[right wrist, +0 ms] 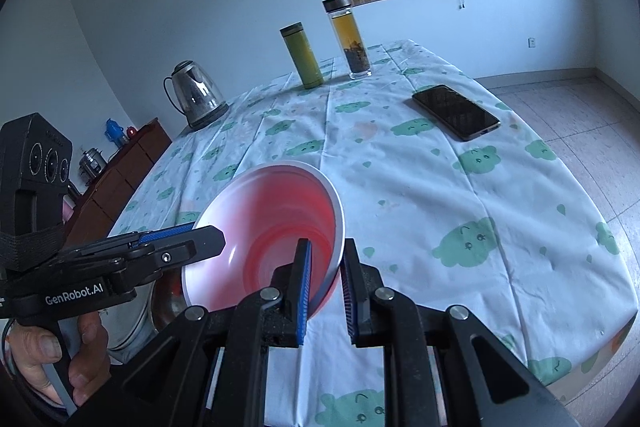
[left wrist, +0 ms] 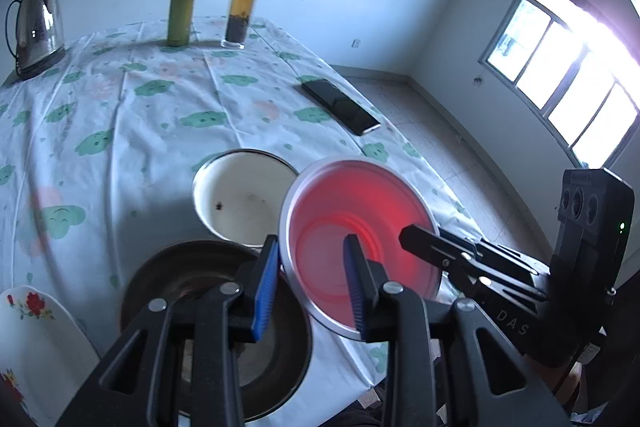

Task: Organize plates and bowls
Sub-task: 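Lift the red bowl with both grippers and carry it over the steel bowl, then lower the red bowl into the steel bowl with both grippers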

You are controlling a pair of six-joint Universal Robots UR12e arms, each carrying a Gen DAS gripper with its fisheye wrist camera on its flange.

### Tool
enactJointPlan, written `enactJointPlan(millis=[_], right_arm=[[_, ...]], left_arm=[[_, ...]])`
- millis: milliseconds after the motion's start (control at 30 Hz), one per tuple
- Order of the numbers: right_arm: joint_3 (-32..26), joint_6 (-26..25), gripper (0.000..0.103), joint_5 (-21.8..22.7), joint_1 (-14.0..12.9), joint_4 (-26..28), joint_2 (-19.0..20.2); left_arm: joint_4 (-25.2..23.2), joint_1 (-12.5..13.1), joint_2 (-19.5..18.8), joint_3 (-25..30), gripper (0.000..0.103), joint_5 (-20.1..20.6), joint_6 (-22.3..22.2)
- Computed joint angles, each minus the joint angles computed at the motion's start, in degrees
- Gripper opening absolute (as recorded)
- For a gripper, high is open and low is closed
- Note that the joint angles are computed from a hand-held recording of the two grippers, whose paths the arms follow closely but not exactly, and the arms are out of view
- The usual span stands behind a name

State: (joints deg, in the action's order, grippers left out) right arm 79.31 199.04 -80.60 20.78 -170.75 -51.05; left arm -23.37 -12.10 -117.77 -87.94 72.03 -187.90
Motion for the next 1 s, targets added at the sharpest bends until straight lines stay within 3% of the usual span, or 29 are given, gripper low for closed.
enactJointPlan(millis=[333, 567, 1000], right_arm=[[-2.30, -1.38, 0.016, 0.11, 0.94, 1.04, 0.99], [-2.13, -1.17, 0.016, -1.20, 1.11, 1.19, 0.61], [-4.67, -4.70, 0.016, 0.71, 2.25, 2.55, 1.40]], left_arm=[[2.23, 0.63, 1.01, -1.46, 0.030, 1.28, -0.32], [2.25, 0.85, 1.14, -1.65, 0.030, -0.15, -0.64], [4.01, 2.02, 3.40, -4.32, 0.030, 2.52, -2.26]])
